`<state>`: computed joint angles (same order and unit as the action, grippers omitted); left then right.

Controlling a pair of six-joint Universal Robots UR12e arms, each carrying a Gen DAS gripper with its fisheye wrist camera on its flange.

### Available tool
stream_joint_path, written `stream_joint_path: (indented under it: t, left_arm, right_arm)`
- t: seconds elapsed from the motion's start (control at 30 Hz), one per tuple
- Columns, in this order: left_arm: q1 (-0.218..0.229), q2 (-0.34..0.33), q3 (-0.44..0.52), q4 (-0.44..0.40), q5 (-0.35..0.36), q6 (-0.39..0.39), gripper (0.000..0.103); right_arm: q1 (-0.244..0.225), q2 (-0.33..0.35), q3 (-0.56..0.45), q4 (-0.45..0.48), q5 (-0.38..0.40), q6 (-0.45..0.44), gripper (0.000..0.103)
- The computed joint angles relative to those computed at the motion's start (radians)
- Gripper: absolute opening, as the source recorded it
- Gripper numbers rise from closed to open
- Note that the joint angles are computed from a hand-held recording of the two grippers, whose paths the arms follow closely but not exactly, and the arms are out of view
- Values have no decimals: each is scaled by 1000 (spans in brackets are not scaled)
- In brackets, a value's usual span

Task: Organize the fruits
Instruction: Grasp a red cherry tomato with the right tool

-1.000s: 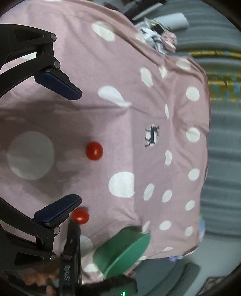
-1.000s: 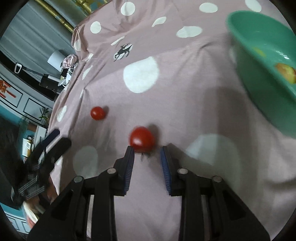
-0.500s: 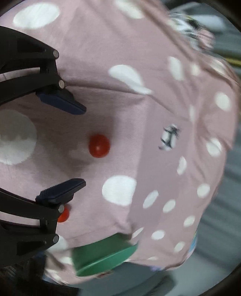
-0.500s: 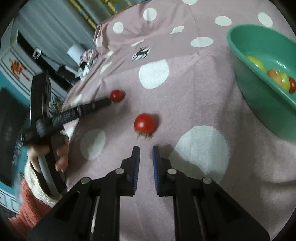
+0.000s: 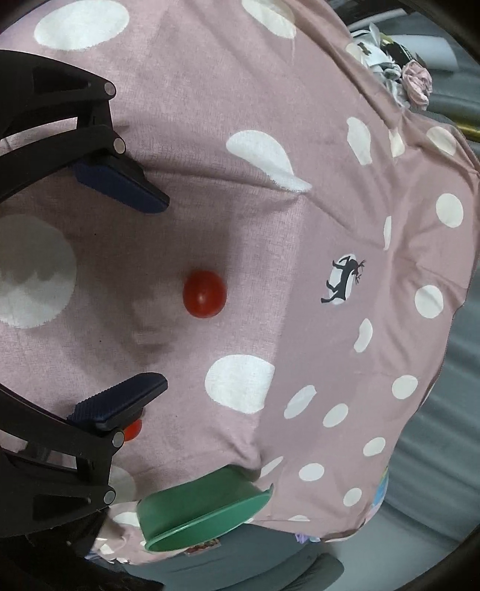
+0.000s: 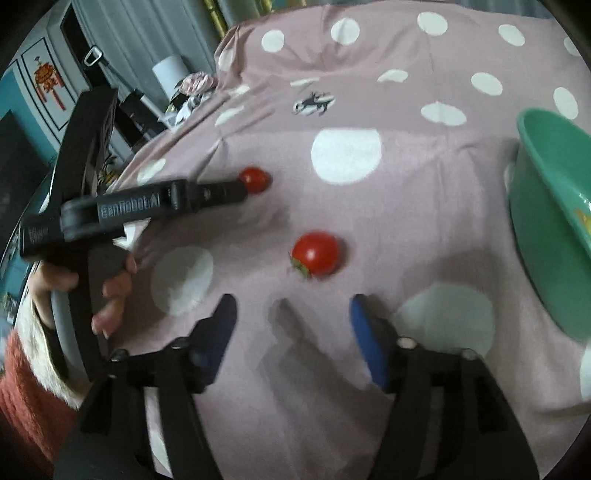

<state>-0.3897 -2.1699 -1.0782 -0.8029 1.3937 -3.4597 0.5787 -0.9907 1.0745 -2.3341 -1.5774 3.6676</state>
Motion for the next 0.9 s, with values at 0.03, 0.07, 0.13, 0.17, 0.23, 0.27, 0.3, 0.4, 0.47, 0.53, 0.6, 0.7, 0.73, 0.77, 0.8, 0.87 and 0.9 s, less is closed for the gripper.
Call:
stream_joint_path:
  t: [0.03, 0.07, 0.13, 0.17, 0.23, 0.27, 0.3, 0.4, 0.47, 0.53, 0.6, 0.7, 0.73, 0.77, 0.8, 0.87, 0.9]
  left_arm:
    - [0, 1, -1, -1, -1, 2, 89]
    - [0, 1, -1, -2, -1, 4, 89]
    - [-1, 1, 1, -7, 2, 6, 90]
    - [-1, 1, 1, -8, 3, 7, 90]
    - [-1, 0, 1, -7, 2, 5, 90]
    - [-2, 0, 0, -3, 2, 3, 90]
    - [-3, -1, 2, -4, 5, 4, 90]
    - [-4, -5, 8, -13, 5, 12, 91]
    - [-5, -5, 10, -20, 8, 16, 92]
    - [-4, -4, 10, -21, 7, 18, 92]
    - [-2, -2, 4, -13, -1, 15, 92]
    - [4, 7, -18, 29, -20, -7, 92]
    - [7, 11, -28, 50, -30, -16, 92]
    - [8, 11, -30, 56, -36, -19, 92]
    - [9, 11, -30, 55, -42, -20, 92]
    - [7, 7, -21, 40, -36, -15, 92]
    - [6, 6, -18, 35, -32, -13, 92]
  right_arm:
    - [2, 6, -15, 16, -24, 4, 71]
    - [5, 14, -33, 41, -49, 5, 71]
    - [5, 32, -73, 99, -73, -9, 71]
    - [1, 38, -84, 117, -59, -8, 66]
    - [-8, 49, -96, 118, -41, 19, 53]
    - [-9, 59, -112, 131, -46, 29, 44]
    - [-11, 72, -136, 161, -34, 35, 42]
    - [-7, 92, -173, 186, -26, 12, 33]
    - [0, 100, -191, 205, -51, 11, 33]
    - [-2, 94, -176, 182, -34, 25, 33]
    - [-6, 84, -156, 158, -9, 34, 33]
    - [-2, 67, -137, 159, -13, 23, 33]
    - [-1, 61, -129, 160, -15, 17, 33]
    - [-1, 54, -121, 161, -14, 13, 33]
    - [-2, 43, -102, 154, -11, 11, 33]
    - [-8, 26, -74, 153, -8, 18, 33]
    - [-13, 12, -50, 143, 5, 31, 31]
